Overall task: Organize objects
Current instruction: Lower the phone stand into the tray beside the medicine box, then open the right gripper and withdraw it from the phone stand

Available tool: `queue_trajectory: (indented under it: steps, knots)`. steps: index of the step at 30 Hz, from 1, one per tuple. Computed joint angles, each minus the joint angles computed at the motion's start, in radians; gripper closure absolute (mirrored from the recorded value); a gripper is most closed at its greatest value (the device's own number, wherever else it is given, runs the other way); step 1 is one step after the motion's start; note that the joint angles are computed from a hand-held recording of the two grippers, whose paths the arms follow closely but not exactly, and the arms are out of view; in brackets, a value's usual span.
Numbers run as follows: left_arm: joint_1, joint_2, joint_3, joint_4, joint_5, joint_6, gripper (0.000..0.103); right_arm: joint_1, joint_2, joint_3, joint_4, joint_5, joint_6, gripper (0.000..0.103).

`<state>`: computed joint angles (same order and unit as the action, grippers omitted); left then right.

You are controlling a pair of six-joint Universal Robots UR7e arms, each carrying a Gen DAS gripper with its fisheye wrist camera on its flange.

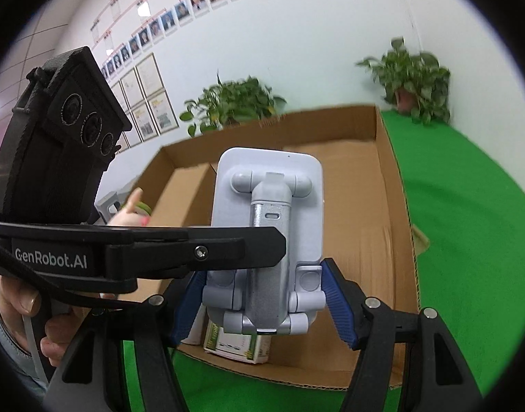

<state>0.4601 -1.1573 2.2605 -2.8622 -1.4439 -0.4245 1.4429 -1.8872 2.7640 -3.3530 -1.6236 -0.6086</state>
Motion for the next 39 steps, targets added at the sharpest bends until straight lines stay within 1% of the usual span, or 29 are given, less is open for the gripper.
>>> queue_trajectory:
  steps: [3, 5, 9, 11, 13, 15, 17, 19, 21, 24, 26, 29, 30, 31, 32, 34, 35, 36, 38, 39]
  knots:
    - [0.043, 0.058, -0.021, 0.025, -0.019, -0.037, 0.076, -0.044, -0.005, -0.025, 0.094, 0.004, 0.017, 0.038]
    - [0.056, 0.078, -0.028, 0.034, -0.026, -0.055, 0.076, -0.077, -0.014, -0.039, 0.171, 0.017, 0.023, 0.038]
    - [0.088, 0.115, -0.039, 0.047, -0.051, -0.09, 0.075, -0.095, -0.003, -0.055, 0.23, -0.006, 0.043, 0.038]
    - [0.091, 0.124, -0.048, 0.075, -0.043, -0.107, 0.074, -0.109, 0.007, -0.059, 0.248, -0.007, 0.059, 0.038]
    - [0.082, 0.126, -0.056, 0.122, -0.017, -0.126, 0.074, -0.125, 0.01, -0.061, 0.28, -0.002, 0.072, 0.038]
    - [0.077, 0.122, -0.055, 0.151, -0.003, -0.149, 0.073, -0.127, 0.0, -0.055, 0.308, -0.005, 0.081, 0.038]
    - [0.069, 0.11, -0.052, 0.168, 0.014, -0.173, 0.073, -0.108, 0.016, -0.061, 0.296, -0.035, 0.084, 0.038]
    - [0.046, 0.092, -0.048, 0.187, 0.064, -0.193, 0.073, -0.098, 0.016, -0.065, 0.307, -0.043, 0.101, 0.038]
    - [0.028, 0.072, -0.046, 0.203, 0.099, -0.198, 0.073, -0.073, 0.035, -0.07, 0.294, -0.087, 0.127, 0.038]
    - [0.005, 0.044, -0.048, 0.249, 0.142, -0.199, 0.073, -0.046, 0.062, -0.077, 0.282, -0.141, 0.142, 0.038]
    - [0.001, 0.031, -0.041, 0.255, 0.154, -0.205, 0.073, -0.032, 0.078, -0.08, 0.273, -0.17, 0.15, 0.038]
    - [-0.003, 0.006, -0.016, 0.242, 0.149, -0.225, 0.073, -0.006, 0.095, -0.081, 0.268, -0.211, 0.166, 0.038]
    - [0.006, -0.003, -0.018, 0.248, 0.154, -0.218, 0.073, 0.003, 0.106, -0.084, 0.262, -0.225, 0.17, 0.038]
    - [0.0, -0.006, -0.008, 0.24, 0.159, -0.227, 0.073, 0.012, 0.118, -0.087, 0.261, -0.246, 0.173, 0.037]
    - [0.003, -0.022, 0.005, 0.235, 0.16, -0.225, 0.071, 0.018, 0.141, -0.096, 0.248, -0.262, 0.171, 0.037]
    - [0.001, -0.039, 0.021, 0.211, 0.165, -0.221, 0.068, 0.017, 0.137, -0.094, 0.251, -0.258, 0.174, 0.036]
    - [-0.008, -0.056, 0.034, 0.202, 0.184, -0.225, 0.068, 0.017, 0.13, -0.092, 0.255, -0.251, 0.175, 0.036]
    - [-0.006, -0.055, 0.039, 0.178, 0.209, -0.215, 0.068, 0.023, 0.124, -0.092, 0.264, -0.253, 0.185, 0.036]
    - [-0.051, -0.115, 0.087, 0.164, 0.278, -0.216, 0.068, 0.027, 0.118, -0.097, 0.271, -0.243, 0.192, 0.036]
    - [-0.081, -0.145, 0.111, 0.16, 0.327, -0.214, 0.068, 0.023, 0.106, -0.094, 0.28, -0.22, 0.19, 0.036]
